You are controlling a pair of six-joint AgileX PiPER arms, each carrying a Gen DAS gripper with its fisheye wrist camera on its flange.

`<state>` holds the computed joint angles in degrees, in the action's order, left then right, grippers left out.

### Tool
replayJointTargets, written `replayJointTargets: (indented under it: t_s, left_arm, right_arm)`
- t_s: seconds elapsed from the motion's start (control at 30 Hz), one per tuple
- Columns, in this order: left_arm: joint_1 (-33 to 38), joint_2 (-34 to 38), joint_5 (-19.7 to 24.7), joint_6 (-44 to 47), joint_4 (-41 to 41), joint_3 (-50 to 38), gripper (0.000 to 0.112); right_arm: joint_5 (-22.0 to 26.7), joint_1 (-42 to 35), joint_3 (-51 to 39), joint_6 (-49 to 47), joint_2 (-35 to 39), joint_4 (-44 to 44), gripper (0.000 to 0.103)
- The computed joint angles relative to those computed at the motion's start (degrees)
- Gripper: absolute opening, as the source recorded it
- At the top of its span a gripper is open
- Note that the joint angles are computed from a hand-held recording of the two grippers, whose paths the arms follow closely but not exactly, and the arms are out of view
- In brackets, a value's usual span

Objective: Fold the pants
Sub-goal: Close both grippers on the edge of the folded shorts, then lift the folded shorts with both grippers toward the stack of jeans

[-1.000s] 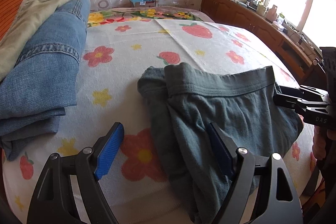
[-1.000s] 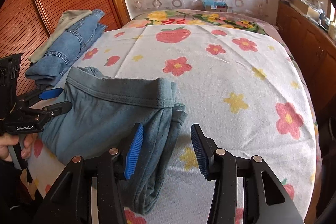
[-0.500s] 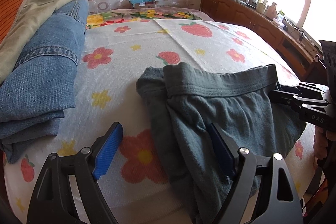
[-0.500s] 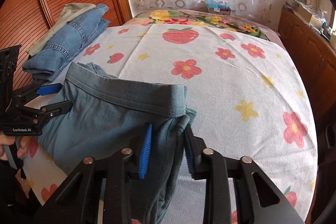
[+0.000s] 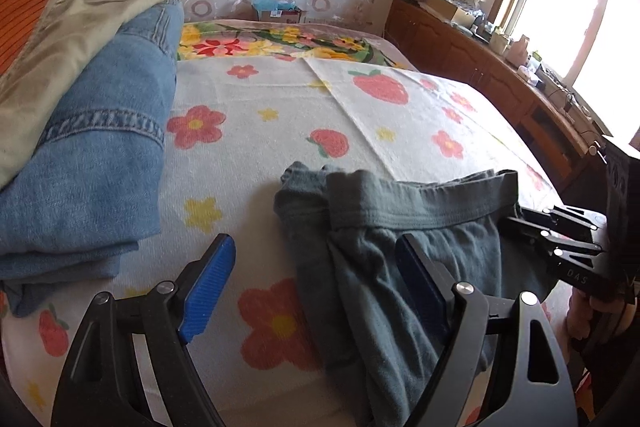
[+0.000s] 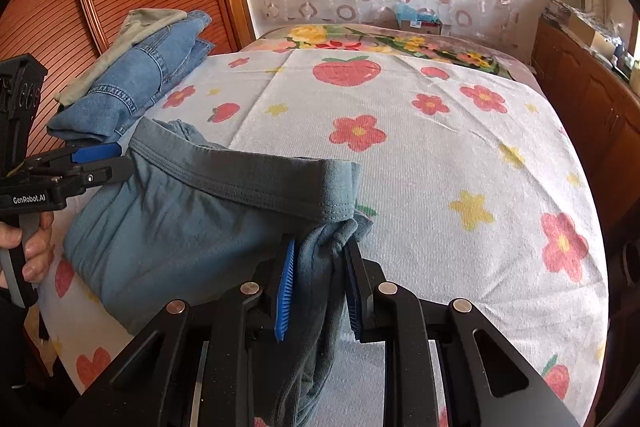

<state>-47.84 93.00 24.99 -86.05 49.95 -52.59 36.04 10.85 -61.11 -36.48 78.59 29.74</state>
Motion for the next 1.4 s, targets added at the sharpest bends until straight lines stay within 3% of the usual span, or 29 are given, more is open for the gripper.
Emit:
replayJointTargets:
  t_s: [0.1,0.3,0.7,0.77,0.87,1.03,1.27,1.4]
  left_arm:
    - [1.46,0.91,-1.87,5.06,-3.93,-1.17,0.067]
    - [2.69,2.88,-3.18,10.35,-8.80,-2.54,0.058]
    - [1.73,4.11,-2.25,7.04,-5.95,-3.27,0.057]
    - [1.76,4.06,-2.82,5.98,-5.11,-2.99,0.054]
    - [1.97,3.78,-4.69,6.49,-6.29,-2.70,0.038]
    - [-0.67,3.52,-1.51,2.50,-2.24,-3.42,0.026]
    - [-5.39,-0.20,2.49,-5.13,5.92,-2.49,0.022]
    - [-8.43,-1.42,5.68,-8.07,9.52,-2.38,0.020]
  right_arm:
    - [-0.44,0.53,-0.03,0.97,-0.08,-1.29,0.023]
    - [0.45,-0.61,-0.35,-1.08,0.37,1.04,0.023]
    - [-0.12,0.03,-0.31,-0.03,0.27,-0.28,0.023]
    - [-0.15,0.01,-0.31,-0.08,0.30,-0.27,0.023]
    - [0.07,-0.20,-0.32,-0.52,0.32,0.30,0.023]
    - [0.02,-0.25,-0.28,-0.65,0.34,0.41,0.023]
    - [-0.03,-0.47,-0.28,-0.98,0.43,0.62,0.023]
    - [0.87,-1.38,-0.54,-2.65,0.60,2.50,0.013]
